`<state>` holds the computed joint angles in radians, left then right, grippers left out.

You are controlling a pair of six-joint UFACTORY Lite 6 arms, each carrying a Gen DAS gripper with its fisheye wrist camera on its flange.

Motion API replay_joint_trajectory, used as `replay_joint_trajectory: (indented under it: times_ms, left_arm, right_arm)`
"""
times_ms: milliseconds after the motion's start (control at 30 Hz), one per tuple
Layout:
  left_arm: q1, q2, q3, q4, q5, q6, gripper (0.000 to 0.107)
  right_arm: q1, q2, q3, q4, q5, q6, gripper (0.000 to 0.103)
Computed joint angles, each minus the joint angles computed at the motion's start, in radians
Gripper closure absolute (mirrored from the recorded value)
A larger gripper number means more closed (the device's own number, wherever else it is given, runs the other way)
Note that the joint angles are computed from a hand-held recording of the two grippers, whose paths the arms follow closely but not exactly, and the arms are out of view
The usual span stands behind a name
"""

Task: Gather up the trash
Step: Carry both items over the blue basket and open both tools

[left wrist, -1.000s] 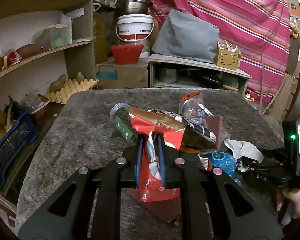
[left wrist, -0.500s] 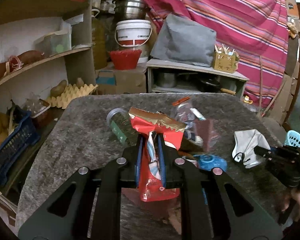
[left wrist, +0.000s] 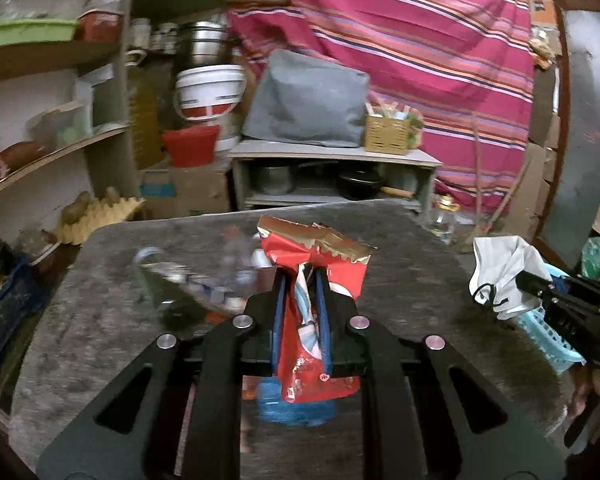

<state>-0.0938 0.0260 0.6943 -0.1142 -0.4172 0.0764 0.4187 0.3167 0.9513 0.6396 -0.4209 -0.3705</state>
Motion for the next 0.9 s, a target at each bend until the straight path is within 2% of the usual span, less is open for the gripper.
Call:
replay_joint_trajectory:
  times_ms: [367, 533, 667, 900]
  left_arm:
    - [-0.432, 0.237, 0.242, -0.476, -0.038, 0.317, 0.094]
    - [-0.580, 0.399, 0.428, -0.637, -0.042, 0.451, 0.094]
    - [-0.679, 0.524, 0.572, -0.736, -0.052, 0.527, 0.094]
    - [-0.759, 0.739, 0.852, -0.868, 0.006, 0.655, 0.094]
  right_arm:
    - [-0.384, -0.227, -0.287, -0.396, -0.009, 0.270, 0.091]
    - [-0.602, -0.228, -0.327, -0.649, -0.030, 0.453, 0.091]
    - [-0.699, -0.207, -0.322, -0.708, -0.038, 0.475, 0.091]
    - [-0.815, -0.133, -0.289, -0.889, -0.061, 0.617, 0.092]
